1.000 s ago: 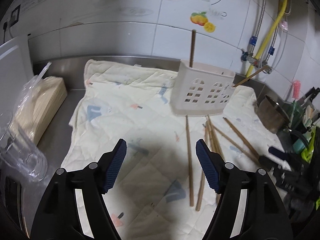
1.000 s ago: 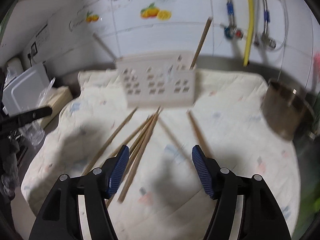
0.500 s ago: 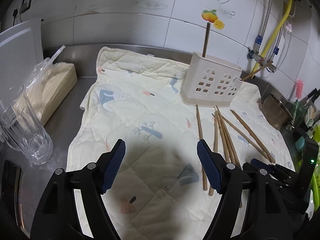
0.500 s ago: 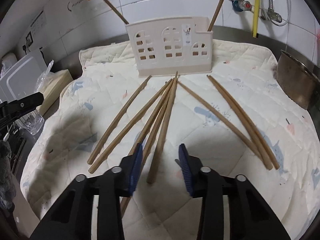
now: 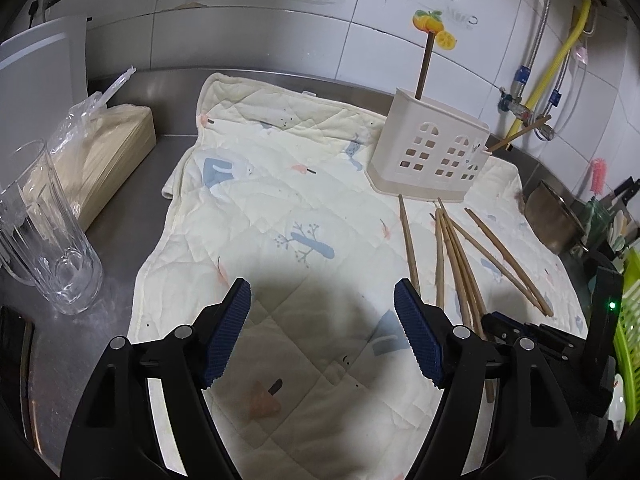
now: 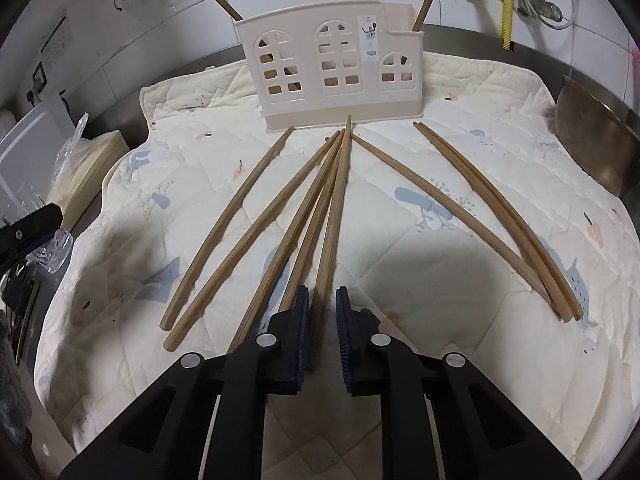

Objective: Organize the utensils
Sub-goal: 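Close the right tool on a chopstick while the left tool grasps another chopstick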

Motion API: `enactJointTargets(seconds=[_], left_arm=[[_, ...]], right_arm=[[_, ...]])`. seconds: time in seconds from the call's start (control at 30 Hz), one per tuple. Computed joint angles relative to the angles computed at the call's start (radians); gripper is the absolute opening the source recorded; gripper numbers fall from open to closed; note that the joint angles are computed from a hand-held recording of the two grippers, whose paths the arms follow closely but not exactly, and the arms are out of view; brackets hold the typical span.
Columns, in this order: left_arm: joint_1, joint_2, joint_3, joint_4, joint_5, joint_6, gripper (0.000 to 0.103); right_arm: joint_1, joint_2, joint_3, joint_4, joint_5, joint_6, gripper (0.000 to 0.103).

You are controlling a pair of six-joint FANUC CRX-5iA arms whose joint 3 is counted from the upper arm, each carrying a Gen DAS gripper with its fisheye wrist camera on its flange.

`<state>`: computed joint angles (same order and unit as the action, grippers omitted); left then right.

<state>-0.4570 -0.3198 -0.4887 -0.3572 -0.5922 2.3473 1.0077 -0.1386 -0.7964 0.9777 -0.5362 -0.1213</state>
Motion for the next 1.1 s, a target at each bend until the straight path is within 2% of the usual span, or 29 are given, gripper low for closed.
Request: enactJointTargets(seconds=[0.3, 0.47, 0.63, 0.8, 0.9, 0.97, 1.1], left_arm=[[-0.007, 0.021, -0.008, 0.047, 0.023, -0.049, 0.073], [-0.018, 0.051, -0.012, 0.108, 0.047, -0.106, 0.072], [-0.061, 0.1, 0.014, 0.108, 0.046, -0.103, 0.071], [-0.075, 0.149, 0.027, 0.167, 0.07, -0.154, 0.059], [-0.09, 0.182, 0.052, 0.162, 0.062, -0.154, 0.051], [-0.094, 0.206, 0.068, 0.166, 0.055, -0.155, 0.042], [-0.091, 0.241, 0.085, 0.187, 0.053, -0.166, 0.029]], right_arm=[[-0.002, 0.012, 0.004, 0.002, -0.002, -0.009, 0.008], [-0.012, -0.01, -0.019, 0.035, 0.013, -0.048, 0.008], [-0.02, -0.054, -0.054, 0.096, 0.009, -0.098, 0.007], [-0.031, -0.111, -0.093, 0.168, 0.008, -0.151, 0.007], [-0.037, -0.144, -0.113, 0.21, 0.001, -0.177, 0.007], [-0.049, -0.169, -0.129, 0.238, 0.009, -0.193, 0.007], [-0.074, -0.21, -0.151, 0.279, 0.025, -0.213, 0.007]])
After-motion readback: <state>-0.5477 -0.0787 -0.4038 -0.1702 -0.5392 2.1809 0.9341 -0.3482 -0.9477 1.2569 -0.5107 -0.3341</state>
